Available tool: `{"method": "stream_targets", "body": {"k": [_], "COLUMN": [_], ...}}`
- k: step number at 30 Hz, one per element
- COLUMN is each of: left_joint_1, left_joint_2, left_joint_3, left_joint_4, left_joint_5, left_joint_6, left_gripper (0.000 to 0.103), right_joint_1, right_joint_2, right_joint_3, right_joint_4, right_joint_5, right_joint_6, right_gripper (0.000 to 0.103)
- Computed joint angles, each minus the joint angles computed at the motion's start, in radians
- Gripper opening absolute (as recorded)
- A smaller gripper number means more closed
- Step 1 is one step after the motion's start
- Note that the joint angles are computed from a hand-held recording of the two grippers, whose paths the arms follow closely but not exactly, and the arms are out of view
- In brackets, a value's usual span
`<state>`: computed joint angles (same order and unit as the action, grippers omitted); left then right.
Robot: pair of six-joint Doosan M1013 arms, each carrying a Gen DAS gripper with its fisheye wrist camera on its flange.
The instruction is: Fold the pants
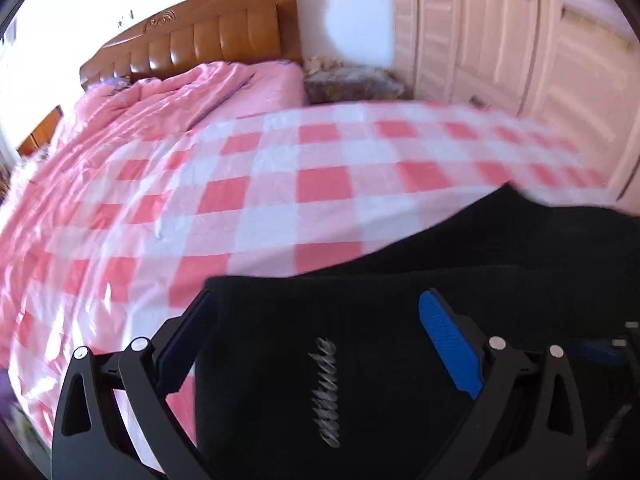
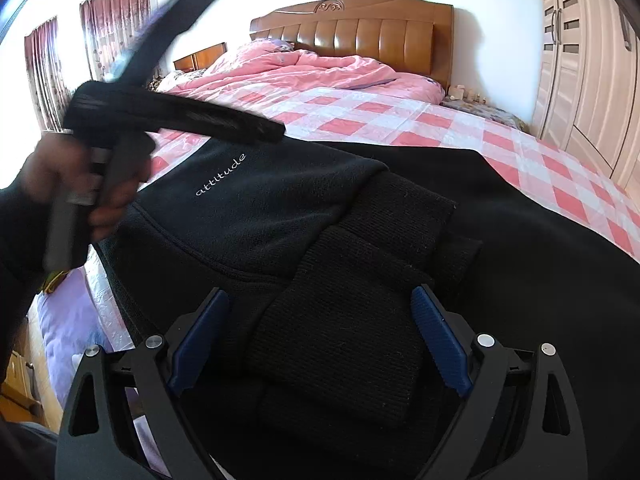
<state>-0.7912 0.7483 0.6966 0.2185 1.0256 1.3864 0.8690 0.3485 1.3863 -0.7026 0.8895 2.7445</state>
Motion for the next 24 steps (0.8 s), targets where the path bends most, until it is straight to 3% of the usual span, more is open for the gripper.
{"method": "stream_targets", "body": {"k": [2, 6, 14, 19, 24], "left_joint_1": [0.007, 0.008, 0.009, -0.009, -0.027], "left_joint_2": [0.028, 0.009, 0.006, -0.073, -0.165], "left_joint_3": [-0.03, 0.009, 0.016, 0.136, 0.293], "left_joint_4": [0.006, 0.016, 0.023, 0.078, 0.114], "left_joint_5": [0.039, -0.008, -0.021, -0.128, -0.215], "left_joint_6": [-0.015, -0.032, -0.045, -0.094, -0.158], "left_gripper": [0.102, 0.102, 0.102, 0.101, 0.101], "right_joint_1": [0.0, 0.0, -0.004, 0.005, 0.004], "right_joint_2": [0.0, -0.001, -0.011, -0.053, -0.091], "right_joint_3": [0.0, 0.003, 0.009, 0.042, 0.085], "right_joint_4": [0.001, -0.001, 0.014, -0.022, -0.011], "right_joint_5": [-0.001, -0.006, -0.016, -0.011, 0.1], "right_joint_6": [-0.002, 0.002, 0.014, 0.101, 0.149], "right_gripper": [0.089, 0.089, 0.089, 0.089, 0.089]}}
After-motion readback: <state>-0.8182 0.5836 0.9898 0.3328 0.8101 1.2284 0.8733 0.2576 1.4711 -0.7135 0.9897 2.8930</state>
